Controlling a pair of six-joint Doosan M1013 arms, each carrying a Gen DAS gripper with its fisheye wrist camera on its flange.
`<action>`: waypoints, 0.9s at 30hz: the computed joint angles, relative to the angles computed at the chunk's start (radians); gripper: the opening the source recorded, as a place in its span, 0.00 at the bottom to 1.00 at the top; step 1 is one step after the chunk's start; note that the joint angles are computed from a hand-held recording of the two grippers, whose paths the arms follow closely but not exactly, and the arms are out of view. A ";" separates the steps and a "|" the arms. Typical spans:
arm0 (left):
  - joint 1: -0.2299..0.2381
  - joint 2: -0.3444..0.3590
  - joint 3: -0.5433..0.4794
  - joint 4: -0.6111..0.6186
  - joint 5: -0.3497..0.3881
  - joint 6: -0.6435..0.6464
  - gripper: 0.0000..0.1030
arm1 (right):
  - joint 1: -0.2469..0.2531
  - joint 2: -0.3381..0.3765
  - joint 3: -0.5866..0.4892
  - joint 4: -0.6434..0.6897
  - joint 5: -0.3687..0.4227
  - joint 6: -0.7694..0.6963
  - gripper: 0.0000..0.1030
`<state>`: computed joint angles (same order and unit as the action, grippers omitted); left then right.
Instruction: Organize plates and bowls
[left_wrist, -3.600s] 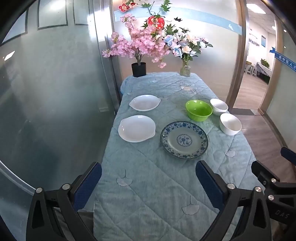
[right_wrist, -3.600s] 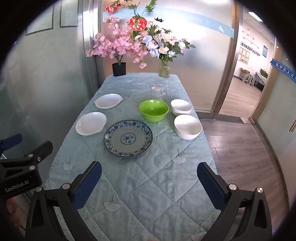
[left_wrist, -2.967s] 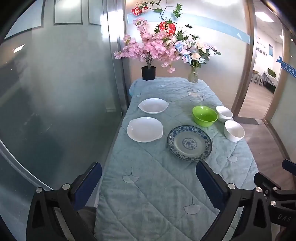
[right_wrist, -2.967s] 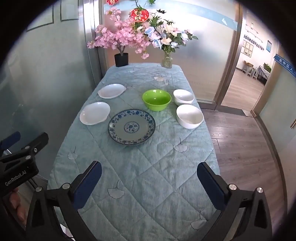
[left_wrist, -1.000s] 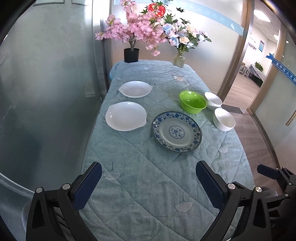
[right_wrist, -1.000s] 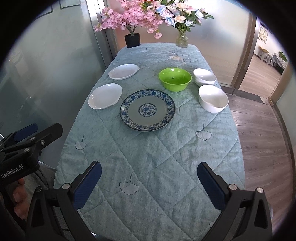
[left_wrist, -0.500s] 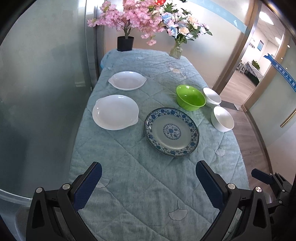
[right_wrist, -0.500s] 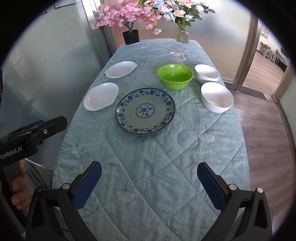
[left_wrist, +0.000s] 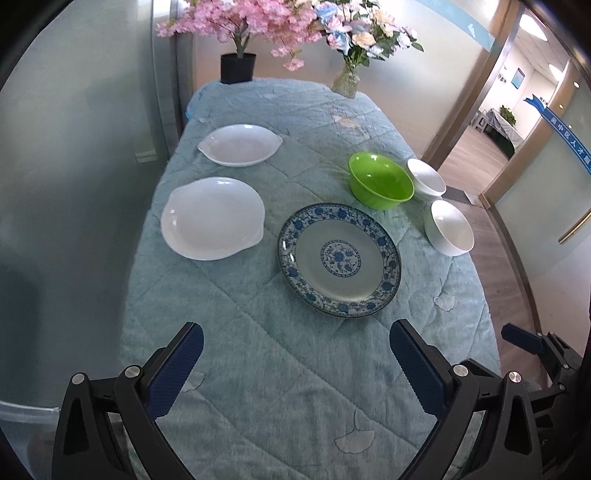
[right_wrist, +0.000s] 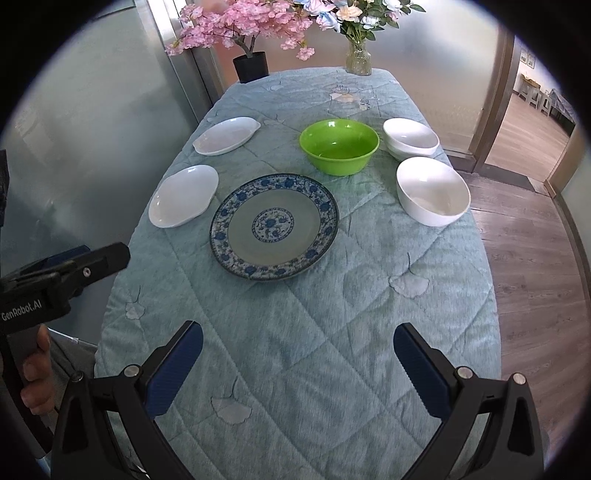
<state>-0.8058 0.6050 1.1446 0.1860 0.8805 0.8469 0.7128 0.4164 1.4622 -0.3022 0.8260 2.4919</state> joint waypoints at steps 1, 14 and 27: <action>0.007 0.012 -0.014 -0.023 0.002 0.021 0.98 | -0.005 0.004 -0.003 0.003 -0.005 -0.013 1.00; 0.085 0.226 -0.285 -0.199 0.146 0.175 0.97 | -0.113 0.134 -0.123 0.207 -0.043 -0.423 1.00; 0.127 0.473 -0.636 -0.371 0.400 0.216 0.75 | -0.176 0.266 -0.249 0.350 0.031 -0.604 1.00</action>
